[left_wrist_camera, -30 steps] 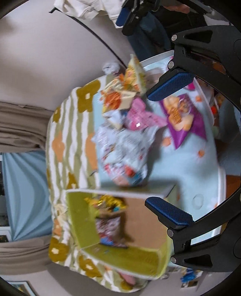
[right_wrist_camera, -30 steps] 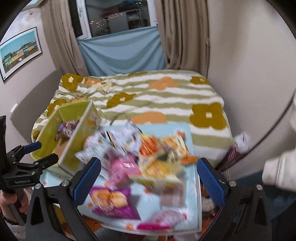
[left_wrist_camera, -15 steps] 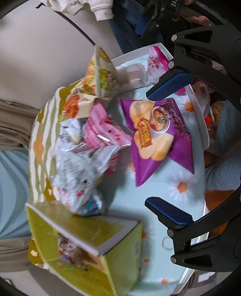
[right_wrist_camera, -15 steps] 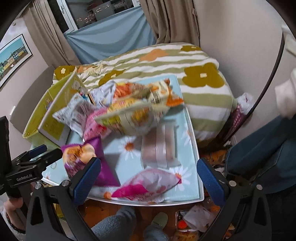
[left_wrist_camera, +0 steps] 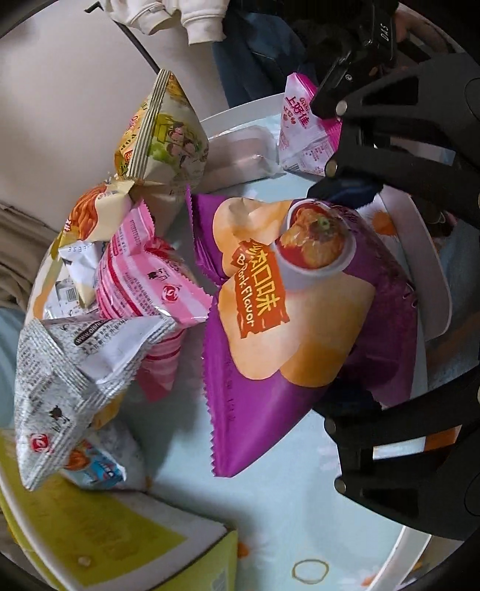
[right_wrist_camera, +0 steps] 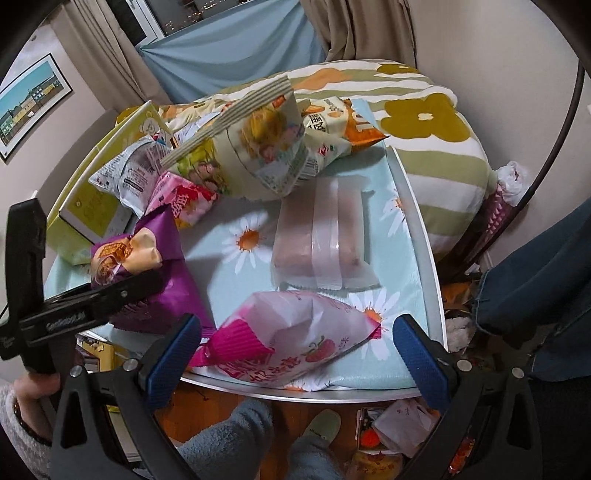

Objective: Organize snacks
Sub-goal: 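Grasp the purple pork-flavour bag with left tool while right tool grasps the pink bag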

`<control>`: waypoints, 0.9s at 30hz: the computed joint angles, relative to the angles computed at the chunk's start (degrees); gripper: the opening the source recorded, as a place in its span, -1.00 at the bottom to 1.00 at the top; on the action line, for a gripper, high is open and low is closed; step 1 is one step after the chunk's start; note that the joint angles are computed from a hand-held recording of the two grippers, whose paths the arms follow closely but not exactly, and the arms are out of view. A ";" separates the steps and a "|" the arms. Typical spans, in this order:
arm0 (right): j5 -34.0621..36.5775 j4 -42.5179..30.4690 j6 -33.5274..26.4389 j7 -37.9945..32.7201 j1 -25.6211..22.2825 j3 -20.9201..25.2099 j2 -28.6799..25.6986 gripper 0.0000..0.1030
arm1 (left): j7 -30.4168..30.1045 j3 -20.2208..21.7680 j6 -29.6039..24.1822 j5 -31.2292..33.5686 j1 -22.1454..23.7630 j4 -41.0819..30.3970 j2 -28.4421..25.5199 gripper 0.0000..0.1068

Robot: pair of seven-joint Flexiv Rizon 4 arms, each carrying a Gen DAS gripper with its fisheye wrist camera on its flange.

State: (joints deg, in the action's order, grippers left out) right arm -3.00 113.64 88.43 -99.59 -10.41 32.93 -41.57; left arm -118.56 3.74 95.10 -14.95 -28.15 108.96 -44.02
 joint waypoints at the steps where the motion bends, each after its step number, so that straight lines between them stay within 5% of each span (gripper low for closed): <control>1: -0.02 -0.07 -0.06 -0.23 -0.30 0.23 -0.15 1.00 | -0.17 1.36 -0.77 -0.07 -1.21 -0.43 -0.11 0.27; 15: 1.18 -2.78 -3.58 -4.15 -3.16 4.16 -3.45 1.00 | -3.48 7.14 -6.61 4.97 -5.57 -1.74 1.83 0.17; 27: 0.60 -1.96 -1.40 -2.58 5.01 -3.22 -2.07 0.99 | -6.84 8.29 -8.74 10.35 -5.40 -1.54 3.62 0.17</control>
State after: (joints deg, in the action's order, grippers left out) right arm -2.40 111.68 87.04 -102.17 -5.40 29.71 -43.64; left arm -125.40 12.03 86.36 -4.60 -33.55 107.42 -40.40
